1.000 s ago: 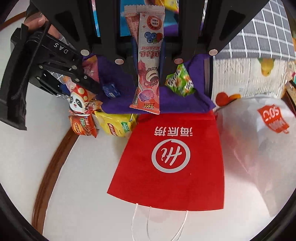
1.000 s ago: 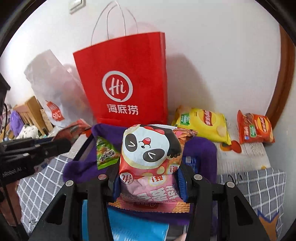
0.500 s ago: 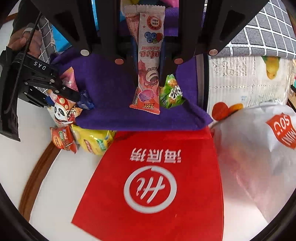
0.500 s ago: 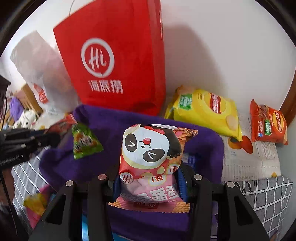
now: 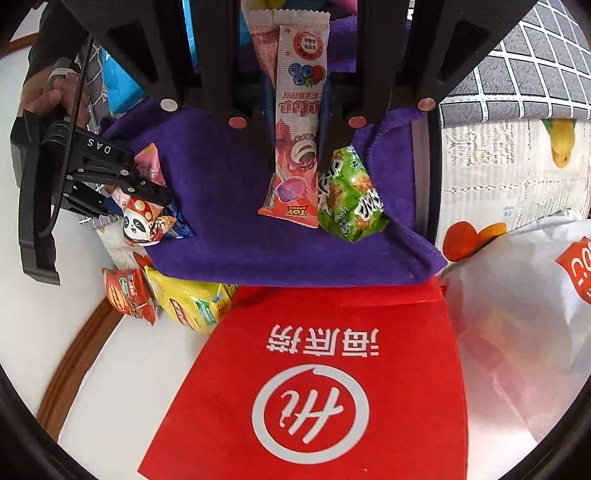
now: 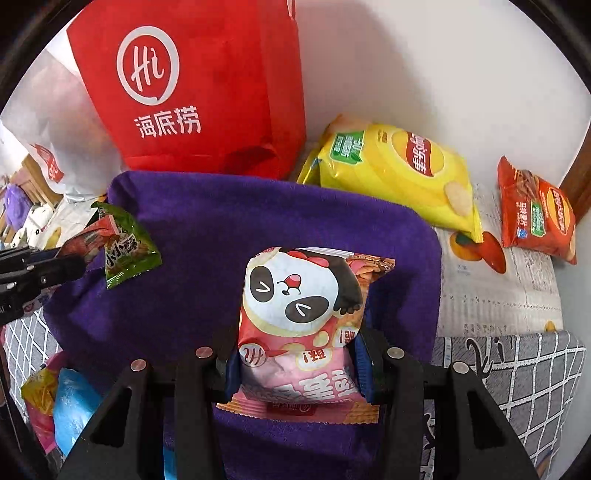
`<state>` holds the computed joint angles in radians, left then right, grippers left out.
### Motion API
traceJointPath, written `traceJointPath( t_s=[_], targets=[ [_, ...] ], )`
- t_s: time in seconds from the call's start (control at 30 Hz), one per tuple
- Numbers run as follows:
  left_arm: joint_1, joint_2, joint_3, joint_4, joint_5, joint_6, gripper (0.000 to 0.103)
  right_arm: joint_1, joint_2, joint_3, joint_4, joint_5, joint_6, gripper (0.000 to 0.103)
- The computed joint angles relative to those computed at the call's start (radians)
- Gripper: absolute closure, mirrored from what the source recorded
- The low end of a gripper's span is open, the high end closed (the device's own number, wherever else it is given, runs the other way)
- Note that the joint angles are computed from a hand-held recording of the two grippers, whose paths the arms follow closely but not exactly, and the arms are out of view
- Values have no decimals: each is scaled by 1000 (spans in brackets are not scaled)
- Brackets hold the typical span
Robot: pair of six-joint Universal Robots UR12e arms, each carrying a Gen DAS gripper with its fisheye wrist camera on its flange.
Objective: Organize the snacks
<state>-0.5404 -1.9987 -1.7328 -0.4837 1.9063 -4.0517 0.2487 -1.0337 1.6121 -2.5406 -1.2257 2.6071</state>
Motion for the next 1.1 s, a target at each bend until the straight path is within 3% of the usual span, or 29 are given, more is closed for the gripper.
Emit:
traceJointPath(
  t_s=[0.3,0.47,0.8,1.03,1.1],
  targets=[
    [3,-20,22,-6,-22,18,84,9,9,-16,28,-22,7,53],
    [5,-21,21,-4,-33,22,83,9,3,-17,28,-24,30,46],
    [12,-24,18,-4,-60,15,81,-9,-42,18,-38,71,45,43],
    [11,-24,16,11,-68,20,81,-12,-56,38,-71,88,47,43],
    [12,-21,13,21,-73,16,75,-14,-58,42,-81,93,55,43]
  ],
)
